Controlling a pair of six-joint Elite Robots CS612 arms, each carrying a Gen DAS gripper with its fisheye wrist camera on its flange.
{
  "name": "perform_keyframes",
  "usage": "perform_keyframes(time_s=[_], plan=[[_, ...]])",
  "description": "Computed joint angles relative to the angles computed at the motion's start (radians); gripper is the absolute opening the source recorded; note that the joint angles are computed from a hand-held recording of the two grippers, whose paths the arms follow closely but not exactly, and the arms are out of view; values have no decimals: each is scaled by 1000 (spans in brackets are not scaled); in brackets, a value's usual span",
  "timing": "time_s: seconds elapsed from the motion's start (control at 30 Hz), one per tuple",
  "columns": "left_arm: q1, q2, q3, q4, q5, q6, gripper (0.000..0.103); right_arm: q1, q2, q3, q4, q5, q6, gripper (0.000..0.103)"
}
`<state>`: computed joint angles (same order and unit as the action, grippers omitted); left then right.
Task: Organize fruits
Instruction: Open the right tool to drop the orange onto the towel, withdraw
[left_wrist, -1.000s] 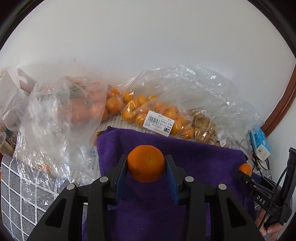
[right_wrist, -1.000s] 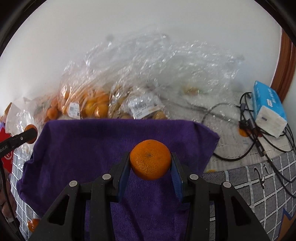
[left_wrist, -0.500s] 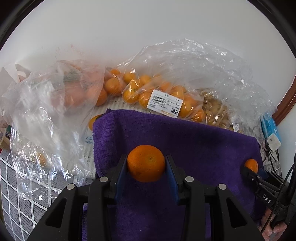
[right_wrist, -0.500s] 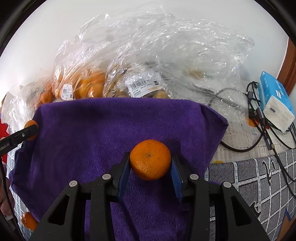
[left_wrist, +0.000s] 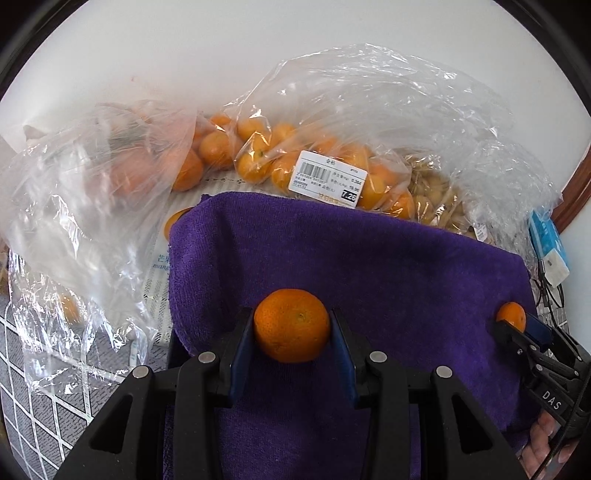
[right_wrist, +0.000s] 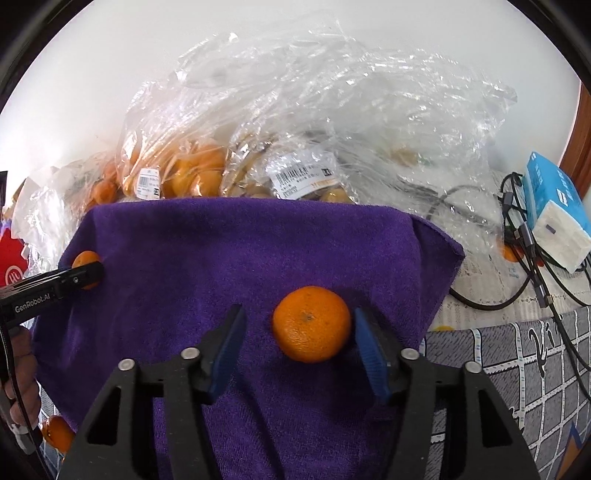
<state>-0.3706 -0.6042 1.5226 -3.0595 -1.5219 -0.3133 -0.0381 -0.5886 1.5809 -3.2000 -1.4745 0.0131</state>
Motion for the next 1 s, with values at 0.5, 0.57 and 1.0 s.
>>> perform_keyframes(time_s=[0.5, 0.57, 1.0], plan=[[-9, -41, 46, -120, -9, 36, 60, 4, -32, 39, -86, -52, 31, 63], [-14, -52, 59, -145, -8, 51, 60, 12, -40, 45, -104, -104, 17, 63], [-47, -158, 180, -307, 19, 92, 60, 9, -162, 255, -228, -111, 71, 59]])
